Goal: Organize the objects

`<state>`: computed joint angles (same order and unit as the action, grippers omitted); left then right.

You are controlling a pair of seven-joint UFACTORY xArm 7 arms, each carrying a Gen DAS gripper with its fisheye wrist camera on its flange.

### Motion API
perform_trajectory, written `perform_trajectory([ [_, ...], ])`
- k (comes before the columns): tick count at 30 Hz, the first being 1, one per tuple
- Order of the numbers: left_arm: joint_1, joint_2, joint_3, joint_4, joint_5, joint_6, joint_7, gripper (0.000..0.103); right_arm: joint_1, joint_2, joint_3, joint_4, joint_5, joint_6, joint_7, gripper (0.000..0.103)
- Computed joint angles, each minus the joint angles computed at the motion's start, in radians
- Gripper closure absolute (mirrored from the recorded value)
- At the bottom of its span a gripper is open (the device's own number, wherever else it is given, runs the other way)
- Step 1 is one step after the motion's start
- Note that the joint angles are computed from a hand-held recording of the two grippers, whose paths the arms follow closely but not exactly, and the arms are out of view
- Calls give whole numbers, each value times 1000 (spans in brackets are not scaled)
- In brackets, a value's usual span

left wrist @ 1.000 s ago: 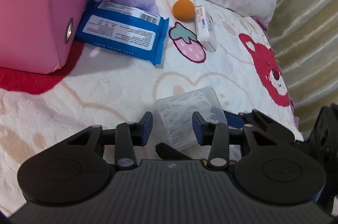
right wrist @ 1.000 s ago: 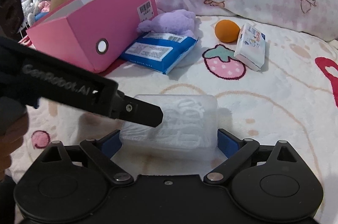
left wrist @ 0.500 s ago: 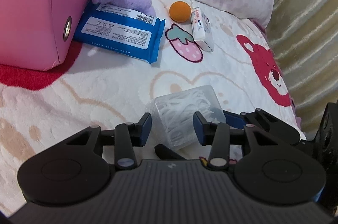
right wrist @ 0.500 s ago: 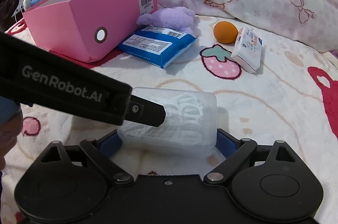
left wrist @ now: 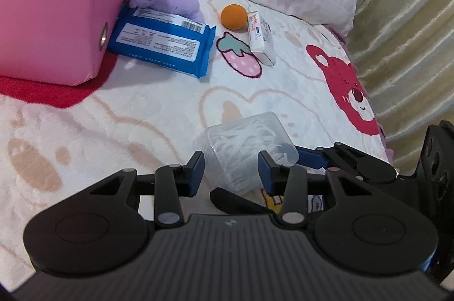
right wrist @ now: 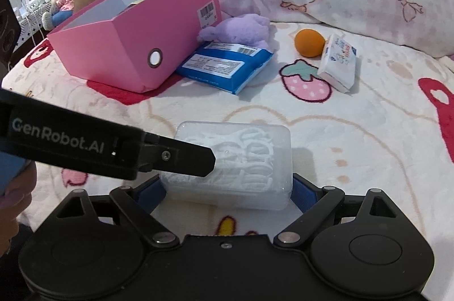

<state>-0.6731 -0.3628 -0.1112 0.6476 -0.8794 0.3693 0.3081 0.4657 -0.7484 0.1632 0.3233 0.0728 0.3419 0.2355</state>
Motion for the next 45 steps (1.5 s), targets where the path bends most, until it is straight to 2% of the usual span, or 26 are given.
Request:
perform_trajectory([
  [6,25,-74,18,-29,55,60,-13,64,52,-9,-21,9,41,3,-6,9],
  [16,58,-199,54,-74,134,162,-66,64,100,-27,7,35,66,27,6,9],
  [21,70,-261,82,-91,156,218,-61,64,119,-40,17,58,71,56,14,8],
  [26,93,-299,78,-121,199,216,-63,65,174,-26,-9,68,103,44,-25,8],
  [35,109,-372,115,-147,196,263,-80,65,166,-19,43,93,99,49,4,8],
  [39,163,-396,106,-110,254,349,-152,65,176,7,48,153,112,99,32,8],
  [45,204,-422,126,-78,289,428,-188,65,181,34,58,210,139,128,65,9],
])
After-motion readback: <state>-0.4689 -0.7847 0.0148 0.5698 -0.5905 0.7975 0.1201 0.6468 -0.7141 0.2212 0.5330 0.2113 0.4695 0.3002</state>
